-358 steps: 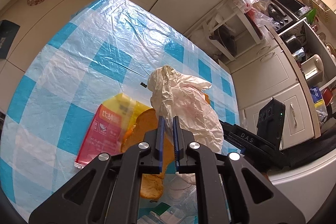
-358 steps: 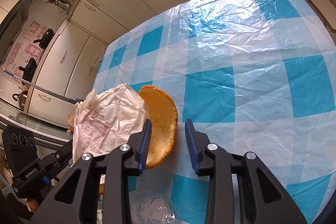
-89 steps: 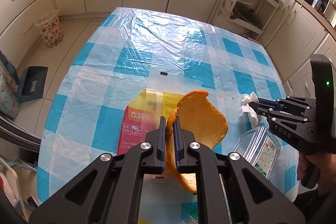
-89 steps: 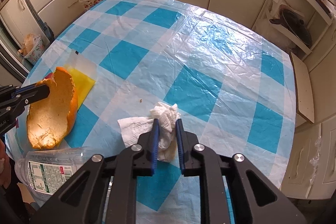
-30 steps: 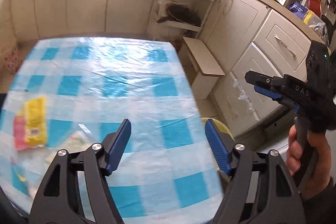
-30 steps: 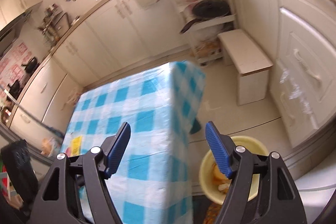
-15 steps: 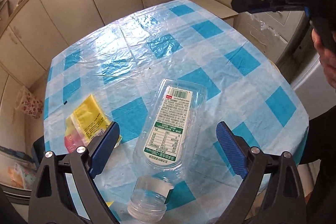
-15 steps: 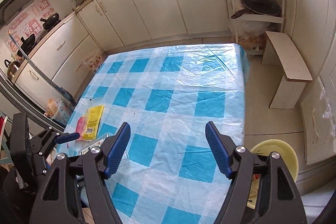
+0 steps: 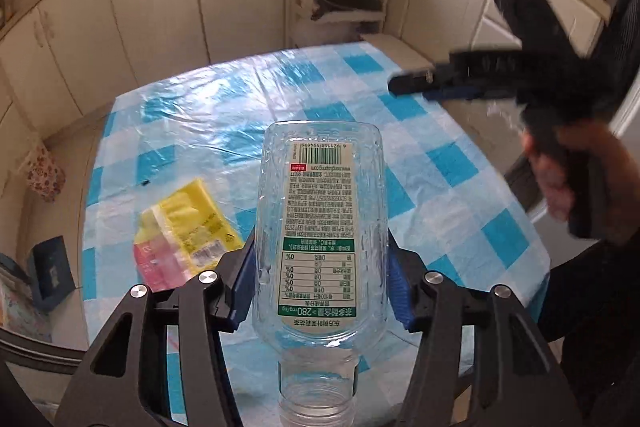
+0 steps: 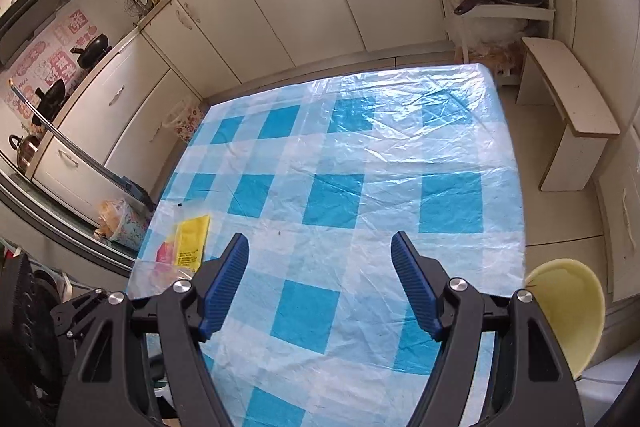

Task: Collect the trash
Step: 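Move the left tool to the clear plastic bottle and grasp it, then grasp the yellow snack bag with the right tool while the left tool holds the bottle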

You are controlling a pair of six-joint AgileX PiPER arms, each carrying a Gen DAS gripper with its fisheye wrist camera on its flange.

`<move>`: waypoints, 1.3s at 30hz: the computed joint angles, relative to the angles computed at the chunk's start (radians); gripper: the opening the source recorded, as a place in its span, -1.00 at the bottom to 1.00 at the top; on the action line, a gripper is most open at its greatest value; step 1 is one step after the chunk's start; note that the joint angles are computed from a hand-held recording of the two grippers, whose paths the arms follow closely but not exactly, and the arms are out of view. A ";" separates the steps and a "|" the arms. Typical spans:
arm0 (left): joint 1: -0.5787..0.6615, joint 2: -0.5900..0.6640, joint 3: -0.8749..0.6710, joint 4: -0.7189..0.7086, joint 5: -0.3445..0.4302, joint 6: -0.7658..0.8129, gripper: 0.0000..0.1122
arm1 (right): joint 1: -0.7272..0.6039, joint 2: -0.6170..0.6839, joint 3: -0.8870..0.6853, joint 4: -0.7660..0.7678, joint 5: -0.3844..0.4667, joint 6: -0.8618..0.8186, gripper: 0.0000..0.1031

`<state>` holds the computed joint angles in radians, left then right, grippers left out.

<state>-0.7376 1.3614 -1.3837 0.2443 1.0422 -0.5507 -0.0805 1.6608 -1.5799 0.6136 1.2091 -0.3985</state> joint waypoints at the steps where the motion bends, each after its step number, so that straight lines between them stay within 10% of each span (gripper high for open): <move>1: 0.042 -0.049 0.019 -0.014 -0.011 0.000 -0.06 | 0.022 0.011 0.002 0.001 0.001 0.012 0.38; 10: 0.525 -0.319 0.136 -0.244 -0.079 0.089 -0.06 | 0.364 0.051 0.060 -0.100 -0.092 0.061 0.38; 22: 0.661 -0.352 0.176 -0.321 -0.062 0.152 -0.06 | 0.665 0.123 0.041 -0.425 -0.315 0.261 0.48; 29: 0.647 -0.361 0.175 -0.304 -0.054 0.146 -0.06 | 0.715 0.115 0.040 -0.454 -0.321 0.209 -0.70; 39: 0.529 -0.327 0.174 -0.232 -0.072 0.070 -0.06 | 0.542 0.000 0.073 -0.264 -0.261 0.099 -0.83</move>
